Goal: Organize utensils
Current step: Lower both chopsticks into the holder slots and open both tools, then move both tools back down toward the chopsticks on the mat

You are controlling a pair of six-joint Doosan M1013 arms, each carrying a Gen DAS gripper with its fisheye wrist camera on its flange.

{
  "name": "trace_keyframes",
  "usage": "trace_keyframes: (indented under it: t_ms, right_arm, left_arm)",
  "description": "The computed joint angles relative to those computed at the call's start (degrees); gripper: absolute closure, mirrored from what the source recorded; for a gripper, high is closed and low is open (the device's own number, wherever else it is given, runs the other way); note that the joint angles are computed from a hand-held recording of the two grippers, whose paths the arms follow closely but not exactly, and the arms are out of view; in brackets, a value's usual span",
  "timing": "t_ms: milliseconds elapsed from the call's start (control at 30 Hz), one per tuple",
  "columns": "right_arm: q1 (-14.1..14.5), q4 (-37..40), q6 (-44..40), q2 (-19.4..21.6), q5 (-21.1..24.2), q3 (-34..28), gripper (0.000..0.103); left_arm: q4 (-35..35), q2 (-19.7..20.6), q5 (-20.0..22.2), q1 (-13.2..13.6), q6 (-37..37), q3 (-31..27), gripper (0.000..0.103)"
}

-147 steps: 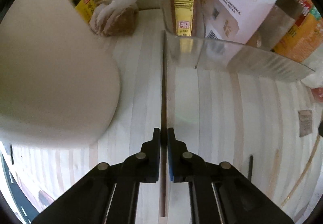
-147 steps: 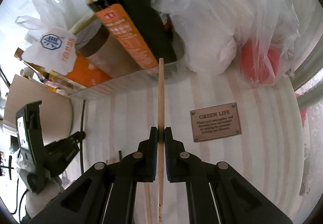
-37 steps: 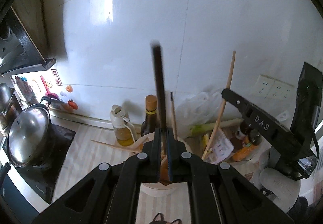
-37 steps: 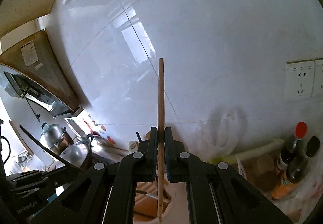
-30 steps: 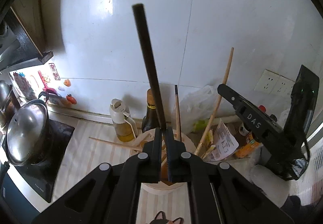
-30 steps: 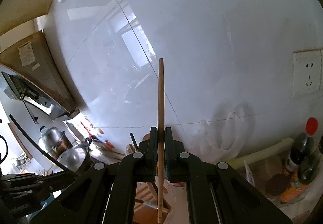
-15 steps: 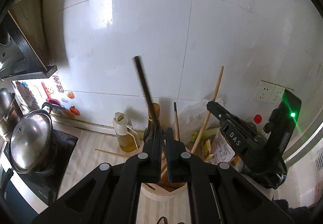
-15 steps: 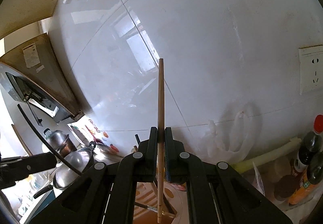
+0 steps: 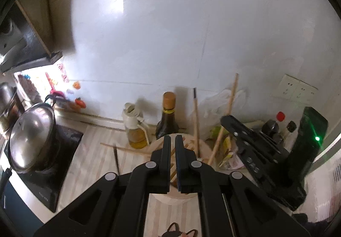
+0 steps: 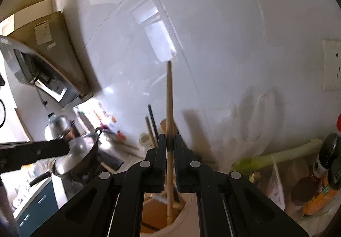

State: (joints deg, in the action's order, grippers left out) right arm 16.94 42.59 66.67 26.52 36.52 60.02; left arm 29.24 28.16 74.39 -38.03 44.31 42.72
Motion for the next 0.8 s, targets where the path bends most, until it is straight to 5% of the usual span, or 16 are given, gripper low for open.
trace_keyframes:
  t_ms: [67, 100, 167, 200, 233, 367, 467, 667, 800]
  right_arm:
    - [-0.24, 0.86, -0.76, -0.51, 1.12, 0.73, 0.086]
    - [-0.44, 1.85, -1.53, -0.87, 1.62, 1.16, 0.064]
    - [-1.10, 5.93, -4.60, -1.95, 2.77, 2.39, 0.032]
    - [-1.34, 6.80, -5.20, -2.29, 3.25, 2.68, 0.018]
    - [-1.46, 7.14, -5.49, -3.14, 2.71, 3.56, 0.014]
    - [-1.04, 0.92, -0.37, -5.87, -0.20, 5.64, 0.009]
    - [0.73, -16.92, 14.81, -7.95, -1.10, 6.59, 0.000]
    - [3.75, -36.93, 38.55, -11.88, 4.33, 11.24, 0.000]
    - [6.55, -46.07, 52.19, -12.78, 10.25, 14.70, 0.000]
  left_arm:
    - [0.59, -0.44, 1.13, 0.00, -1.74, 0.55, 0.096]
    - [1.06, -0.77, 1.21, -0.02, -2.58, 1.05, 0.090]
    - [3.94, -1.19, 2.76, -0.44, -4.59, 1.63, 0.053]
    - [6.21, -1.86, 3.41, -0.81, -6.16, 2.59, 0.008]
    - [7.57, -2.79, 2.79, -1.01, -7.79, 4.05, 0.000]
    - [10.43, -5.79, 2.85, -1.18, -12.33, 8.82, 0.000]
    - [11.47, -8.56, 1.89, -0.96, -14.14, 13.72, 0.000]
    - [8.41, -15.37, -3.49, 0.94, -14.17, 27.40, 0.000]
    - [0.91, -16.89, -2.49, 4.28, -9.62, 33.37, 0.000]
